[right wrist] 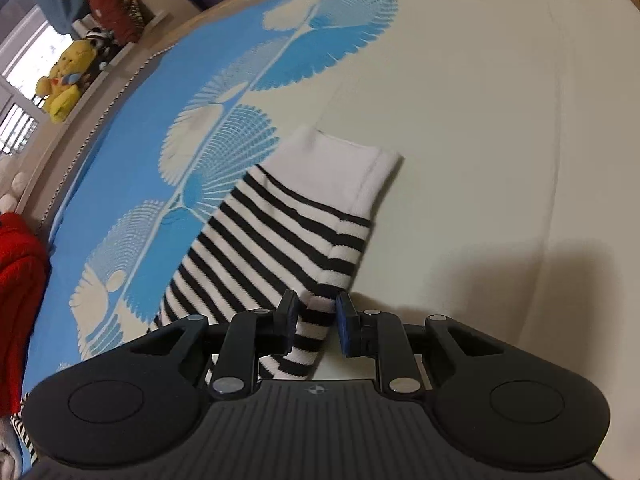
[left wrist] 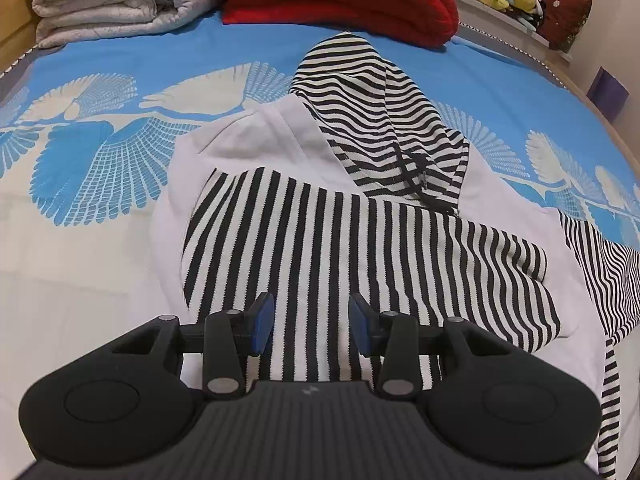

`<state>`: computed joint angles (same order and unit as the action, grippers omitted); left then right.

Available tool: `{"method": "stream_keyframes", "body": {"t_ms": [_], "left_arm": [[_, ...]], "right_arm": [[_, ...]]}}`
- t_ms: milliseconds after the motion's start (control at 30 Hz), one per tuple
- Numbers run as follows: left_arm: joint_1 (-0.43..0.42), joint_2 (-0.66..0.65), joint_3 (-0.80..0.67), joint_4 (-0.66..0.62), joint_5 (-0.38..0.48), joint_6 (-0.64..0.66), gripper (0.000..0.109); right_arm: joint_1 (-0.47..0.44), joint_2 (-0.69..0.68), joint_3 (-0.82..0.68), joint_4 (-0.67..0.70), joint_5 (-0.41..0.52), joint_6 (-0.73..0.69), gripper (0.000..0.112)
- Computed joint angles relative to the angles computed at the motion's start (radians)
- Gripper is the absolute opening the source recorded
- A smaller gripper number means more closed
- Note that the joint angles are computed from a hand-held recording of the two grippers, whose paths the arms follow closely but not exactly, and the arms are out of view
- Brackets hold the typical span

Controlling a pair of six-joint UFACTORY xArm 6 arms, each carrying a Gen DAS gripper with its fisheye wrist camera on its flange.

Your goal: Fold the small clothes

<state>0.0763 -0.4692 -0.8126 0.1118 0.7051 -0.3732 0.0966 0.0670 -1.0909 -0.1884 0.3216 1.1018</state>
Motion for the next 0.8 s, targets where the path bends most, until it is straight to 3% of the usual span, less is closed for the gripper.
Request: {"method": "stream_keyframes", "body": {"t_ms": [233, 333, 500, 633, 733, 800], "left_arm": [[0.009, -0.002, -0.002, -0.012, 0.003, 0.007, 0.045], [0.023, -0.007, -0.004, -0.021, 0.004, 0.012, 0.045], [0.064, -0.027, -0.002, -0.044, 0.005, 0.023, 0.045], [0.094, -0.049, 0.004, -0.072, 0.015, 0.048, 0.045], [0.124, -0.066, 0.005, -0.096, 0.015, 0.066, 0.045], [0.149, -0.073, 0.003, -0.106, 0.014, 0.065, 0.045]], "right_arm": [[0.002, 0.015, -0.018, -0.129, 0.006, 0.118, 0.021], [0.007, 0.022, -0.031, -0.183, 0.016, 0.147, 0.006], [0.034, 0.008, -0.078, -0.451, 0.057, 0.334, 0.005], [0.105, 0.007, -0.162, -0.650, 0.130, 0.401, 0.005], [0.211, 0.011, -0.237, -0.839, 0.169, 0.371, 0.005], [0.315, 0.011, -0.273, -0.986, 0.087, 0.314, 0.005]]}}
